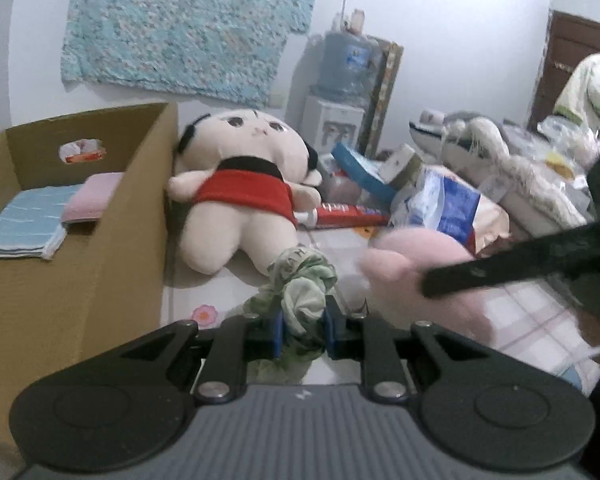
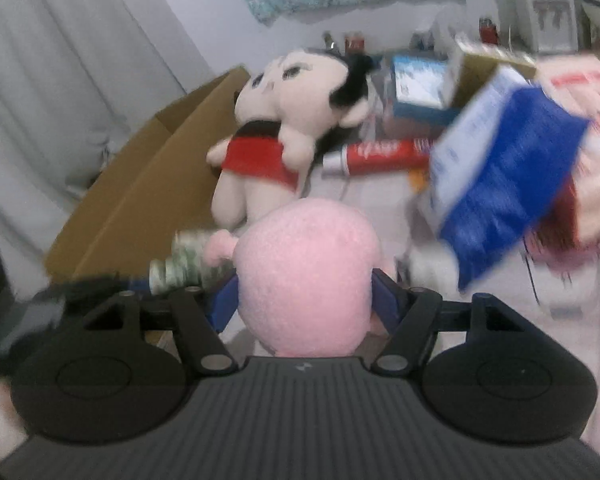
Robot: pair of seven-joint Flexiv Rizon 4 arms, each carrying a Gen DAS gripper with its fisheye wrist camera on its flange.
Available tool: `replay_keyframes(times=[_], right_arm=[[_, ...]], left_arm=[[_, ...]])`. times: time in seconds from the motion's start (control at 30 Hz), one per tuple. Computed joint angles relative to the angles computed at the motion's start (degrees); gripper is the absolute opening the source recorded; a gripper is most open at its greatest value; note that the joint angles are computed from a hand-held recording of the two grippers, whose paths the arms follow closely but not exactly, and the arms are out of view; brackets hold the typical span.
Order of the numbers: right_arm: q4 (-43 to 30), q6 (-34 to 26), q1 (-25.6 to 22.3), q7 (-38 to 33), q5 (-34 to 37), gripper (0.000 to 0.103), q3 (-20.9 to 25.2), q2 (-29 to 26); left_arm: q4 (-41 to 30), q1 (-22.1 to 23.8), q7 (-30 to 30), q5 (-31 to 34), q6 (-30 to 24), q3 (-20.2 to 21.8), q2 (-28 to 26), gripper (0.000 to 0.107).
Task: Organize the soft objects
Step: 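Grasp the pink round plush with the right tool and lift it, then drop the green cloth into the box with the left tool while the right tool carries the plush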
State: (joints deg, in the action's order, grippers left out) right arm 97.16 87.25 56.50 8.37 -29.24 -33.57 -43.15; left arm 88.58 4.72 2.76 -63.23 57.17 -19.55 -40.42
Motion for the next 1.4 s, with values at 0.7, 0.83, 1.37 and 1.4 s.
replay_keyframes(times=[0.7,0.83,1.37,1.4], right_arm=[[15.4,31.6,-5.5,-2.9,35.3,0.097,11.3,1.7],[15.7,28.9,-6.7,-9.4,33.2,0.103,12.4,3.4],[10.5,29.8,9.6,-19.6,56.3,0.064,0.3,-3.3],[9.7,30.3,11.6,-20.1,58.6,0.064,-1.4,-4.2]], left_arm=[[-1.2,-0.2,-3.5,3.6,-2.7,0.4,-1.1,0.025],[-0.7,0.1,-2.3,3.6,-3.1,0.0,-0.9,0.027],[2.2,0.0,4.6,1.2,-5.6,-0.3,1.7,0.021],[2.4,-0.3,4.0,1.1,-6.1,0.1,2.1,0.020]])
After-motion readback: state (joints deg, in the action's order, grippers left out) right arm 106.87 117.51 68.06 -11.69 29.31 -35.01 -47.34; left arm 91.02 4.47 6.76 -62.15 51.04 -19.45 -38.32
